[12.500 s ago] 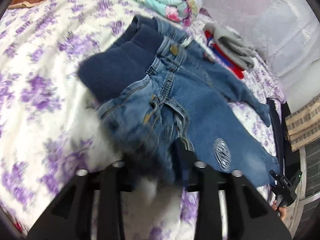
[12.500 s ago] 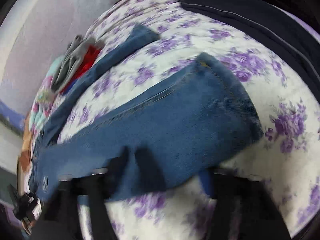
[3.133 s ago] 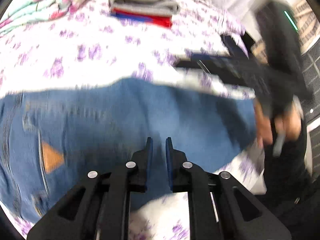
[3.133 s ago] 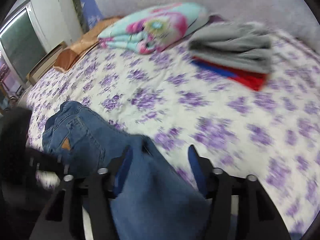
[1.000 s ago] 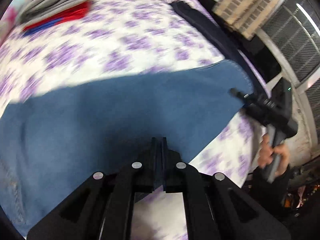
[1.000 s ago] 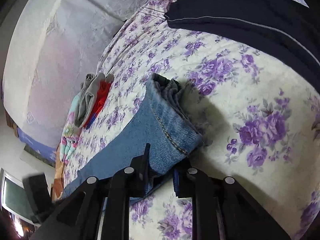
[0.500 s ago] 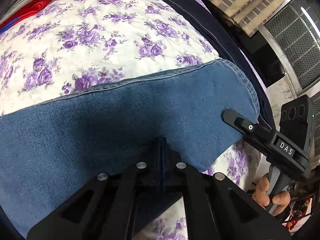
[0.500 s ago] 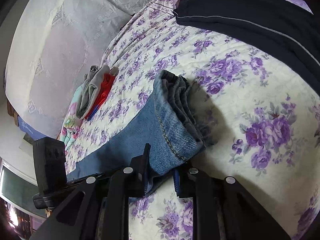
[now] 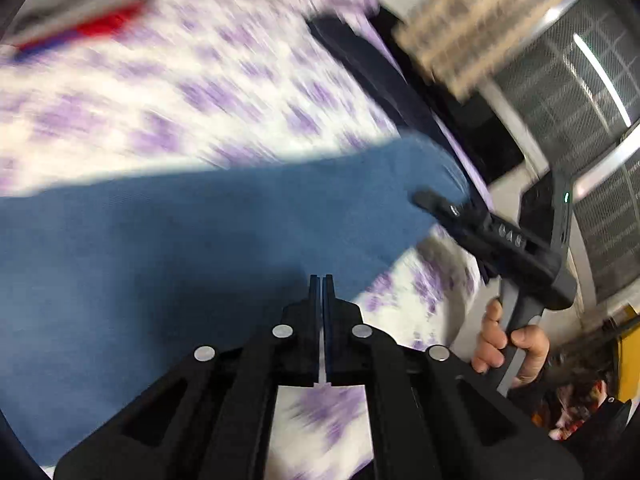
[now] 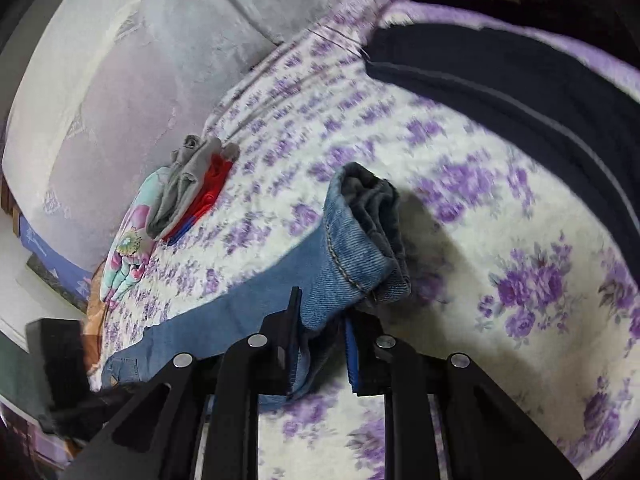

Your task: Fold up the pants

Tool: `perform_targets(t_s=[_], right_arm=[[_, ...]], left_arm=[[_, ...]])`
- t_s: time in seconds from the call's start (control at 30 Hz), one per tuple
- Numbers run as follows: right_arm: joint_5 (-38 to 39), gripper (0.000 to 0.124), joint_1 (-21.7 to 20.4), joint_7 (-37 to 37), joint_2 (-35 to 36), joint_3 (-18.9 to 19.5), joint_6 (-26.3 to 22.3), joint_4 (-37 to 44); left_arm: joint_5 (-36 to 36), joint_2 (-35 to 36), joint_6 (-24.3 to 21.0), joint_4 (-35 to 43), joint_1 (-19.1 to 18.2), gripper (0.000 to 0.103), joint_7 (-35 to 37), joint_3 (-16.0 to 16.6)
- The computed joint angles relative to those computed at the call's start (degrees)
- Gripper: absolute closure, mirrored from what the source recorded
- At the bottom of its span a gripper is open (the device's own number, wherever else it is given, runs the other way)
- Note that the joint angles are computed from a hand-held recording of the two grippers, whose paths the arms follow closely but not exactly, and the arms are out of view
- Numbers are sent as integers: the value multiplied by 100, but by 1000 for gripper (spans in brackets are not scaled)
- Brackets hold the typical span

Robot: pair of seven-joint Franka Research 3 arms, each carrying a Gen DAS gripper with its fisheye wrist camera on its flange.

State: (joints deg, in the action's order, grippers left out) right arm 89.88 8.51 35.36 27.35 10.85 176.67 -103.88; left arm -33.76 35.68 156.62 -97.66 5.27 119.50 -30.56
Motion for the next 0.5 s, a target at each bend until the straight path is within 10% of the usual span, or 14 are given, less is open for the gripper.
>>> perform_targets(t_s=[0.13,0.3,0.5], right_arm=[[-163,105,247,-101,-90,63,250,147],[-1669,104,752,655,-150,-1,350,318],[-4773,105,2205,2254,117,-1128,-605,747]], left_arm=[[679,-864,575,-921,-241,102,-1145,993],[16,-1216,805,-1629,786,102,-1043,689],[-568,-1129,706,-1705,1320,102,-731,564]])
